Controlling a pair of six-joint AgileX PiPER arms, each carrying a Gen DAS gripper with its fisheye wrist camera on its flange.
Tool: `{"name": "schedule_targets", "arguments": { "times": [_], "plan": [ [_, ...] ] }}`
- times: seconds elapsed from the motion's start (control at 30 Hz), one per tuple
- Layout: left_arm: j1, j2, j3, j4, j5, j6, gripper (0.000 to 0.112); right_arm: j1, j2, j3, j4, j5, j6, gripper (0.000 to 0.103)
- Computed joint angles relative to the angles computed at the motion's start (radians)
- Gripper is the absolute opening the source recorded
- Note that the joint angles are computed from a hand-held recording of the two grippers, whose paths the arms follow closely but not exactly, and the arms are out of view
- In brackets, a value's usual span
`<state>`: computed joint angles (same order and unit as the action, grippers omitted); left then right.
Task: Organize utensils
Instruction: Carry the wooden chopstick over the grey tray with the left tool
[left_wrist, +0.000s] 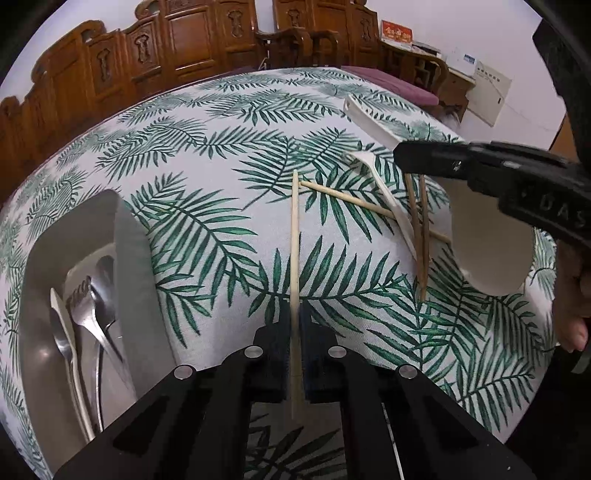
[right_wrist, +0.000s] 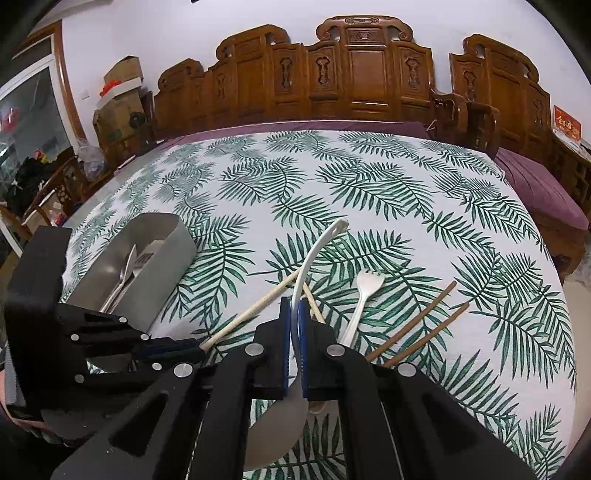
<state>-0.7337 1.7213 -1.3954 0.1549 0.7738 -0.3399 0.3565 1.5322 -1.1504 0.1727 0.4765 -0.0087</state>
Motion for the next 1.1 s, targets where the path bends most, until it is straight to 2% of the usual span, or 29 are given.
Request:
{"name": "schedule_targets", "arguments": {
  "times": [0.53,1.1],
  "plan": [
    [0.078,-0.206,0.088,-0.092,-0.030,0.061,0.004,0.051,0.023,-0.025,-0.063,-0.015,0.081,0.005],
    [0.200,-0.363,0.166,-0.102,-0.002,0.083,0.004,0.146,0.096,-0.094,-0.163,-0.013,0.186,0.005]
  ]
}}
